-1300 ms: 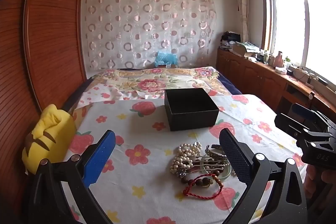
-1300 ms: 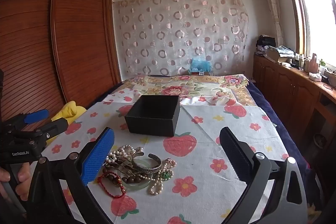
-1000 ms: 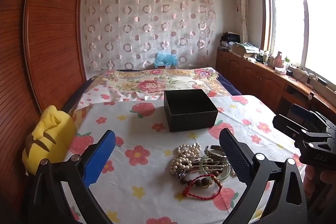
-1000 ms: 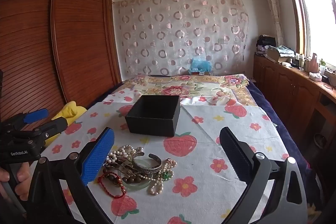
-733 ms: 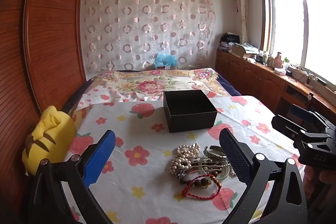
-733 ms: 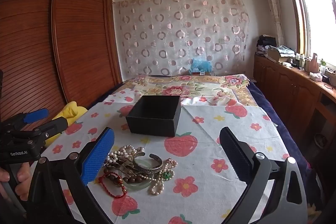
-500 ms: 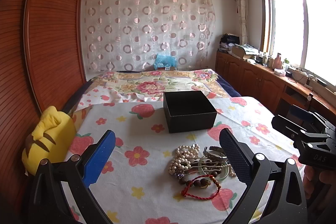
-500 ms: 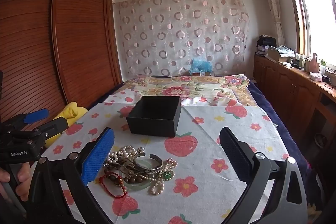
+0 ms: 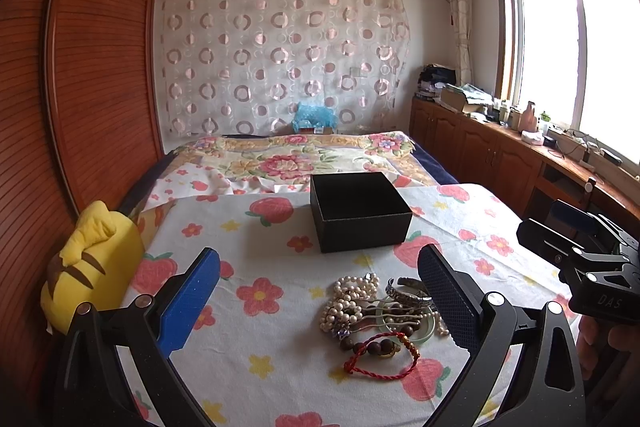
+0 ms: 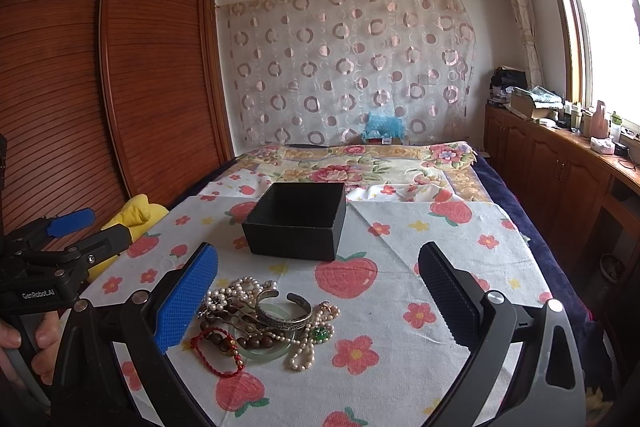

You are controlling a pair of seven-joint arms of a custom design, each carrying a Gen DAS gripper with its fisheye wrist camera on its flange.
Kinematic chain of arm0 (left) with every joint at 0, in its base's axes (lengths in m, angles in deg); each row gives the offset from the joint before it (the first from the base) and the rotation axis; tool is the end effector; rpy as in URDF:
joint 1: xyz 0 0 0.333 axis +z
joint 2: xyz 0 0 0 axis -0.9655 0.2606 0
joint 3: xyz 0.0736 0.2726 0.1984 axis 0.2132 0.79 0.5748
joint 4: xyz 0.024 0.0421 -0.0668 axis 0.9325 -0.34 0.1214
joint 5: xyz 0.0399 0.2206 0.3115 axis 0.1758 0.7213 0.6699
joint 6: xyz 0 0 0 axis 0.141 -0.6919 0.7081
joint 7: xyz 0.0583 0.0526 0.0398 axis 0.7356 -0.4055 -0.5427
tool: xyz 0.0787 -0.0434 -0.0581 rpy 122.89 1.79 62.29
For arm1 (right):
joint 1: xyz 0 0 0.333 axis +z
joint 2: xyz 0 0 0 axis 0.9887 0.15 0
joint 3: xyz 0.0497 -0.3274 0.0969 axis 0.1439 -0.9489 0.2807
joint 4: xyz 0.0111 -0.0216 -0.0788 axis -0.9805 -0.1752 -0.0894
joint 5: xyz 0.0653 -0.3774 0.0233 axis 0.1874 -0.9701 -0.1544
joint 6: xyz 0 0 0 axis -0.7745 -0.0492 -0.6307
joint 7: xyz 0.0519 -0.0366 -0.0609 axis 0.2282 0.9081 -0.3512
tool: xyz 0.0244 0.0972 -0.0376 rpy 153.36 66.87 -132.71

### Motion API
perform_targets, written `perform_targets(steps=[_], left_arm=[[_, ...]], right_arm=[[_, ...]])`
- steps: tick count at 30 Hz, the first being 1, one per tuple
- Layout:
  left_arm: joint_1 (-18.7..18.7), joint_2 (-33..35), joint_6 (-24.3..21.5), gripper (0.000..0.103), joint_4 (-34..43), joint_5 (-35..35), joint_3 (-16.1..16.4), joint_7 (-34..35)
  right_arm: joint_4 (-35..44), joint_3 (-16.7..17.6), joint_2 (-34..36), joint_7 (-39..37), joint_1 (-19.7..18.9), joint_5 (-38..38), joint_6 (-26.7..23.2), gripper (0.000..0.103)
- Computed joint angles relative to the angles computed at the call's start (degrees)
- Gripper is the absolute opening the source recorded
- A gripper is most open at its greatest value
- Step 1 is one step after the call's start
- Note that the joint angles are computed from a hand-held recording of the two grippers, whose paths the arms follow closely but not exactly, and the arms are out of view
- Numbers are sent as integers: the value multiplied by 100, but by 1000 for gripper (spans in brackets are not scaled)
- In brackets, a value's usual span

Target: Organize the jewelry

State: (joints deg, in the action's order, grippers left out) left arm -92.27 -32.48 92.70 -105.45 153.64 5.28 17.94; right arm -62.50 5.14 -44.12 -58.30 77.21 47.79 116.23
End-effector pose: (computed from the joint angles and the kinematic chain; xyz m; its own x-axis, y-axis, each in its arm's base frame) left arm 0.6378 -0.2613 0.4301 0.2167 -0.9760 0.0202 -0.4390 -0.1159 -0.8910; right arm 0.7343 0.0210 0.4374 0.5498 -0.8308 -0.0859 -0.3954 -0.1684 -0.9029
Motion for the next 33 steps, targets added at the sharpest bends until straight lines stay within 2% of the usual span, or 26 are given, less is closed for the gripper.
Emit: perform_targets(steps=[33], left_arm=[[12,-12,-3,95,-19,65,-8,-68]], right_arm=[[-12,-2,-11,-17,-2,32,-12,100]])
